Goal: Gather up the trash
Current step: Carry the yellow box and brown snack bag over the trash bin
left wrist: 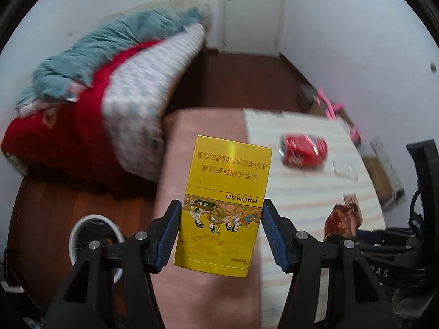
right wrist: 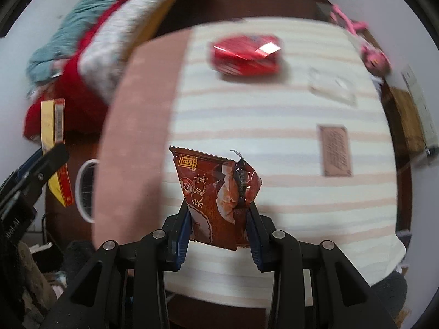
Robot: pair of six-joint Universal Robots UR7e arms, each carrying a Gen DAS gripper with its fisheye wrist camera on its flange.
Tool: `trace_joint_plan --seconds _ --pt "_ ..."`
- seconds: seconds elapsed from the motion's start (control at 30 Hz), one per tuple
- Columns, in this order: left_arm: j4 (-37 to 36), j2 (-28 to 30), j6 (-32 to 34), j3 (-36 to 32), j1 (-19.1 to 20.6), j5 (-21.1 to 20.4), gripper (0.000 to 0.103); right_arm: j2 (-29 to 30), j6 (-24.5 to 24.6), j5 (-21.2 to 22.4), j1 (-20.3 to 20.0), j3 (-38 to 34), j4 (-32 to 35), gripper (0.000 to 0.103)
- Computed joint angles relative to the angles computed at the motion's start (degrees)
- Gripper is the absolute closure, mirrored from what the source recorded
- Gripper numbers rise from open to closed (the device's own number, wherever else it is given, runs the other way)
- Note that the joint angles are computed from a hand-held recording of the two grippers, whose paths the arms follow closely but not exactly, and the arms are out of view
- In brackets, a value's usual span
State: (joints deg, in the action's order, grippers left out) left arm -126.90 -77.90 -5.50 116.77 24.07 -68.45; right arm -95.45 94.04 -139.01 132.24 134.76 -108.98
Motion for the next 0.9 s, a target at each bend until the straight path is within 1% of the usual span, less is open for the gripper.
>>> trace_joint_plan --seconds 0.1,0.17,0.2,0.23,0.27,0.3,0.37,0.4,0.43,0.53,0.57,0.6,0.63,0.73,0.8,0.83,0.9 --pt "-0.19 -1.89 1.71 -2.09 3.16 2.03 0.048 6.19 -5.80 -1.61 0.28 -4.37 -5.16 0.065" --pt "0.26 -2.65 2.98 -3.97 5.42 3.37 0.048 10.94 -11.20 -2.25 0.10 -7.88 -9.78 0.065" --pt "0.23 -2.87 3.51 -4.76 6.68 4.17 0.048 14.08 -15.10 -2.40 -0.21 -10.16 -13.03 0.065" --pt "0.49 -3.01 3.96 -5.78 8.03 4.69 0.048 15.81 -17.56 -2.40 -0.57 -11.21 -15.20 0.065" --pt "0.89 -2.97 4.26 -6.88 9.66 5.14 0.048 19.06 -22.08 -1.99 -1.27 -13.41 -19.30 0.065" --pt "1.09 -2.86 4.42 -7.98 11.45 5.67 0.048 21.20 -24.40 -1.60 -1.57 -15.07 -21.24 0.065" --pt "1.87 -2.25 4.79 -10.09 14.74 6.78 0.048 27.08 -31.25 -0.25 -3.19 -19.42 -26.77 0.065" --pt "2.46 -1.72 4.59 -11.53 16.99 7.07 0.048 28.77 -33.47 0.42 -3.92 -20.66 -28.36 0.065" --pt "3.36 -1.26 4.39 -12.86 18.75 7.01 0.048 31.73 -36.48 1.61 -5.05 -22.95 -30.39 0.065" --pt "7.24 1.63 2.56 -18.37 26.18 5.61 0.048 39.36 -43.12 5.73 -8.41 -28.34 -35.55 0.065" --pt "8.42 2.40 1.94 -19.77 27.92 5.16 0.048 42.30 -44.99 7.22 -9.84 -30.62 -36.58 0.065" --pt "10.29 4.03 1.20 -21.99 30.63 4.17 0.048 43.92 -46.08 8.19 -10.69 -31.85 -37.22 0.065" --pt "11.51 5.16 0.62 -23.33 32.37 3.43 0.048 46.99 -47.54 9.58 -12.20 -34.40 -37.12 0.065" --pt "16.45 10.36 -0.54 -28.71 38.79 1.57 0.048 53.06 -50.47 12.40 -15.52 -39.34 -36.61 0.065" --pt "18.81 12.78 -1.14 -30.77 41.39 1.67 0.048 56.66 -51.49 13.51 -17.37 -42.63 -34.85 0.065" --pt "20.99 14.57 -1.19 -32.52 42.99 0.50 0.048 58.46 -52.07 14.21 -18.25 -44.30 -33.95 0.065" --pt "23.38 17.15 -1.89 -34.80 44.99 -0.04 0.048 62.27 -52.59 15.51 -20.05 -48.25 -30.84 0.065"
